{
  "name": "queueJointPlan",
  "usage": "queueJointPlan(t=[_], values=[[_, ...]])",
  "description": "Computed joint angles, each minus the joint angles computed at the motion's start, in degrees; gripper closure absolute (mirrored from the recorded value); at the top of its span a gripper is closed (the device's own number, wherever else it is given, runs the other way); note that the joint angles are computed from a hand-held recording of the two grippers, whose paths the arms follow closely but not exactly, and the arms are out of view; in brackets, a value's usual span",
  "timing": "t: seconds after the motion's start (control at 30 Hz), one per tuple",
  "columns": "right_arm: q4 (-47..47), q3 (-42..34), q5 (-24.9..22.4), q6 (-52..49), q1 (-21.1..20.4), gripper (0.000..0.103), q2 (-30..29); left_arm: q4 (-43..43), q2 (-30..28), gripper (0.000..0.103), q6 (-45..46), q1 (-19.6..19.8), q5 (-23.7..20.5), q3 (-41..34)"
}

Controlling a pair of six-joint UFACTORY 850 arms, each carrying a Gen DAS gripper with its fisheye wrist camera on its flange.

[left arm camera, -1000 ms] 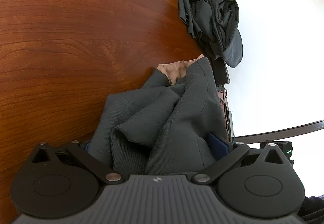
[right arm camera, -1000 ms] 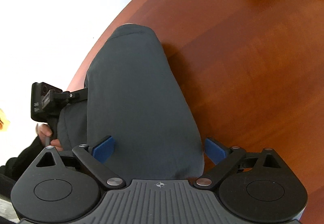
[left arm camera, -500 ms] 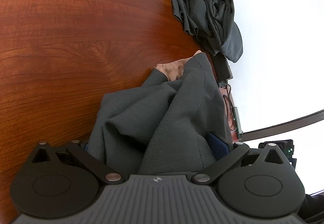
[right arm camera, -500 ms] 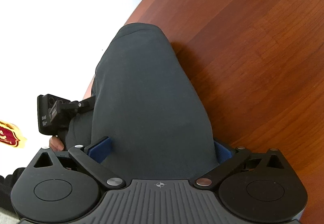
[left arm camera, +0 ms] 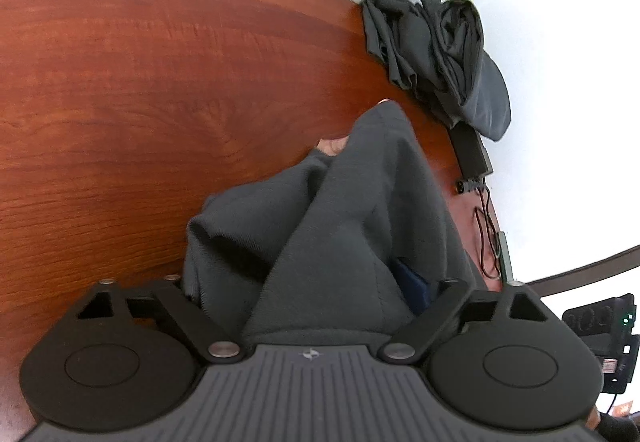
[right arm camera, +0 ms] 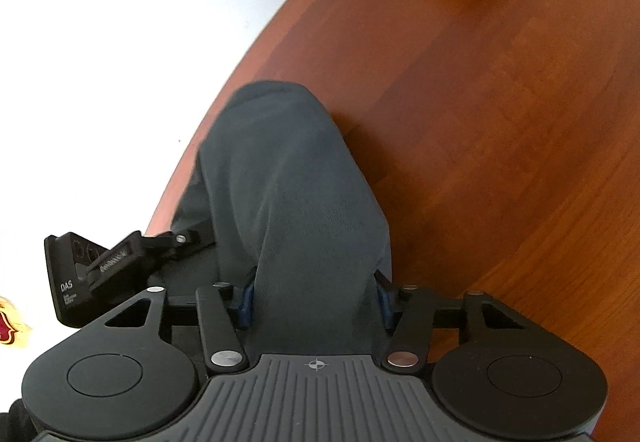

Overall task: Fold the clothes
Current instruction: 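Grasp the jacket with both grippers and lift it from the table, then carry the jacket with both grippers toward the clothes pile by the wall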

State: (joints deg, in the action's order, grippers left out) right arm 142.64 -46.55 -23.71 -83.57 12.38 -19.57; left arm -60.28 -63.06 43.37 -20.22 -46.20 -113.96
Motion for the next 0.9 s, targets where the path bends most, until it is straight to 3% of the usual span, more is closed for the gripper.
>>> queueJointPlan(t=[0.23, 0.47, 0.73, 0.9], values=[[-3.48, -1.23, 2.41, 1.47, 0.29, 0.053, 3.65, -4.94, 5.43, 0.027, 3.64, -0.49, 3.58, 6.89], [-14.04, -2.35, 4.90, 8.34, -2.08, 0.053, 8.18, -8.58, 8.00, 0.027, 3.52, -2.29, 4.82, 7.39], [-35.54, -3.95, -0.12, 20.08, -11.35, 0.053, 11.07, -6.49, 7.43, 0.027, -4.00, -7.52, 9.84, 1.10], [-47.08, -5.52, -8.61, 23.53, -20.95, 0.053, 10.85, -0.32, 3.68, 0.027, -14.15, -11.49, 12.82, -7.82]])
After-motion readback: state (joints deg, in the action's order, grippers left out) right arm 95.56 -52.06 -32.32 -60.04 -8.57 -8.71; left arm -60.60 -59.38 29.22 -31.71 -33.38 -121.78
